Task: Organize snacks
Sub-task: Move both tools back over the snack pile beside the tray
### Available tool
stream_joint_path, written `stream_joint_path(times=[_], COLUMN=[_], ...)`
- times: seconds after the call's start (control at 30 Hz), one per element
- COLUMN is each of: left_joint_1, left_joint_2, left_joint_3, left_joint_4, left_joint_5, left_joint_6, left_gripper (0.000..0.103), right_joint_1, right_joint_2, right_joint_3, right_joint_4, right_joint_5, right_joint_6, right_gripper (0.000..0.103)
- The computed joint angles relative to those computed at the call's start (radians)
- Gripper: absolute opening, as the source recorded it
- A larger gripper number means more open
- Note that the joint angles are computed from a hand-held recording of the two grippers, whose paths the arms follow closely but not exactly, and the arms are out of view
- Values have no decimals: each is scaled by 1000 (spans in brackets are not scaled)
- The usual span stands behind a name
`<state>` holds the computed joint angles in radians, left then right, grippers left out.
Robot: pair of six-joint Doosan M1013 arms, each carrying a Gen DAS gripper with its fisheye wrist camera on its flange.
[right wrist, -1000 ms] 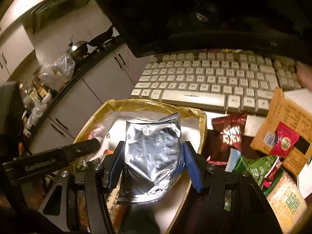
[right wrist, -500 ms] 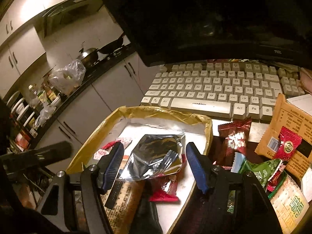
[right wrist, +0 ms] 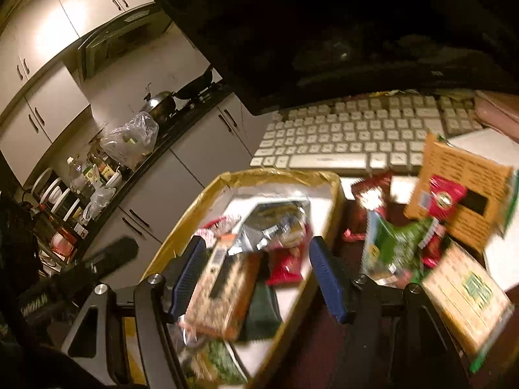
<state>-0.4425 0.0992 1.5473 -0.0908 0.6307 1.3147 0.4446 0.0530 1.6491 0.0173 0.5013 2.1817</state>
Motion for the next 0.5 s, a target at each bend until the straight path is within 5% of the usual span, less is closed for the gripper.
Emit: stream_joint_path(times=[0.2,0.5], left_joint_1=[-6,-89], left_joint_2=[-11,-16], left_joint_3=[-9,-6], left_joint_4=[-48,105], left_joint_5=[-8,-40], left_joint_6=[28,-88], left_gripper=[77,78], right_joint_1=[-10,-49], right_joint_2=[-29,-81], right_joint_3=[17,59], right_joint_4=[-28,3], right_joint_5=[-32,-5], right_joint_6=[47,-12], right_gripper=[66,66])
